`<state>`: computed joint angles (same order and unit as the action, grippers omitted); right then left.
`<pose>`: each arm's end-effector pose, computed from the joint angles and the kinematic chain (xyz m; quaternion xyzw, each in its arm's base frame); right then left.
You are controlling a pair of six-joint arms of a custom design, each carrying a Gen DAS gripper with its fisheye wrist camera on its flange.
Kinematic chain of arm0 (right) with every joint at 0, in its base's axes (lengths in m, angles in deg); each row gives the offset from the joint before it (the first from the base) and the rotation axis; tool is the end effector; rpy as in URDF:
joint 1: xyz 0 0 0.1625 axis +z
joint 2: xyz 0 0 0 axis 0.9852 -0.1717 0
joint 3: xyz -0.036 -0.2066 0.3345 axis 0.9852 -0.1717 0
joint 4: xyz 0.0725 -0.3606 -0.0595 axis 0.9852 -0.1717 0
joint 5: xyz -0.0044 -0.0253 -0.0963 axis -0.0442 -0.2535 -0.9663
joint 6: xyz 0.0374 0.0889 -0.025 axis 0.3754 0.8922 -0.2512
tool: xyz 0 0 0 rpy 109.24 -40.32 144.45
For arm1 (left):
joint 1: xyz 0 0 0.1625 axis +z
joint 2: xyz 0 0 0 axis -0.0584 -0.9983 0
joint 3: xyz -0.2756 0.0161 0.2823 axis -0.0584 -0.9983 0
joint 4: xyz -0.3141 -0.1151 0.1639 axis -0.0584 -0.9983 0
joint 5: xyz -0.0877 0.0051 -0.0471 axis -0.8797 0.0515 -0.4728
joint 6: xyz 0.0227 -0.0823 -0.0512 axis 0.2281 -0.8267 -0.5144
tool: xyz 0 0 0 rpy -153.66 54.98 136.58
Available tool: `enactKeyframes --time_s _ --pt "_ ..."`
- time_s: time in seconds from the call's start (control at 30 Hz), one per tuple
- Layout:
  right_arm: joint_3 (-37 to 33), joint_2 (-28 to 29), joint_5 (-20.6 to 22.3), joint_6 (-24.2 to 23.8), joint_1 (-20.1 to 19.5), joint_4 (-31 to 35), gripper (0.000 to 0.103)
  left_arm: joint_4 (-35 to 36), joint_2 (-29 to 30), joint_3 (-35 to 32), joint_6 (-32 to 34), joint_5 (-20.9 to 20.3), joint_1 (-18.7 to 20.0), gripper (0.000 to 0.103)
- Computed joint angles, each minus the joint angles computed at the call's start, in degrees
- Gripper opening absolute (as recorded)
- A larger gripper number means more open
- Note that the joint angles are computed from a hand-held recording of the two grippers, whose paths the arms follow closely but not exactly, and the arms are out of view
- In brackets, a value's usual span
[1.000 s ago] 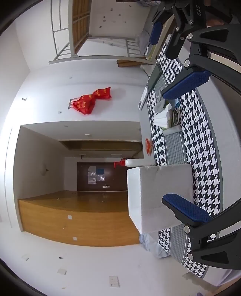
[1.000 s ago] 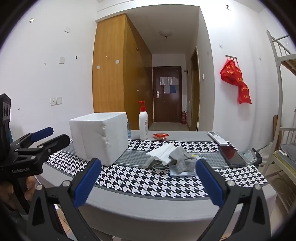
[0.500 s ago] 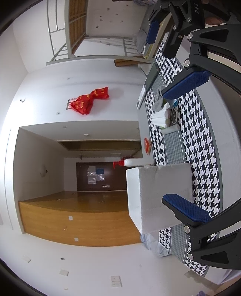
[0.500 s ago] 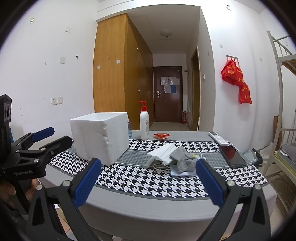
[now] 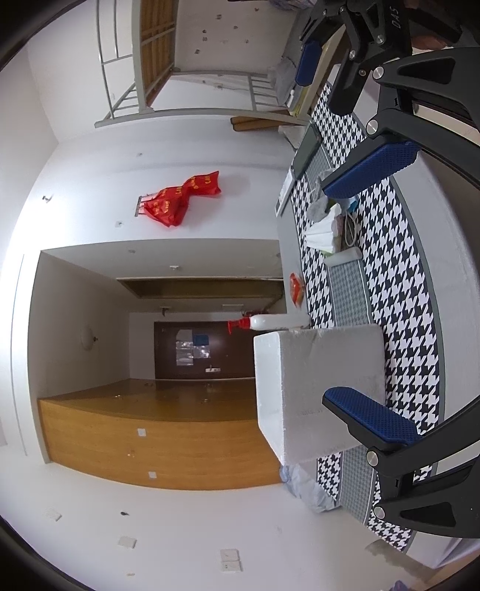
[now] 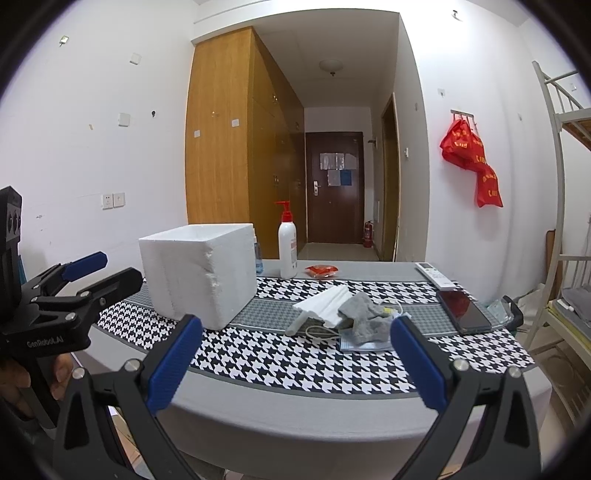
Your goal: Organize soft objects
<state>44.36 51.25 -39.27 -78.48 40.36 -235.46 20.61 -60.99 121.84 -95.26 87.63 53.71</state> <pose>0.2904 -0.3191 -0.0748 0.3283 -0.7633 0.5161 0.2078 0.0097 -0.2935 0.2324 0.3127 0.7312 -0.5569 0.2397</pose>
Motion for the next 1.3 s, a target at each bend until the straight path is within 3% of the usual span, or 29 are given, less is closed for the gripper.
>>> enactKeyframes --time_s 0.77,1.3 --pt "-0.5 -0.2 0.1 0.0 0.0 0.9 0.103 1.0 0.6 -1.7 -0.3 1.4 2.0 0.102" --pt "-1.9 -1.1 0.0 0.4 -0.9 3.7 0.103 1.0 4.6 -5.0 -0.3 5.4 5.7 0.102"
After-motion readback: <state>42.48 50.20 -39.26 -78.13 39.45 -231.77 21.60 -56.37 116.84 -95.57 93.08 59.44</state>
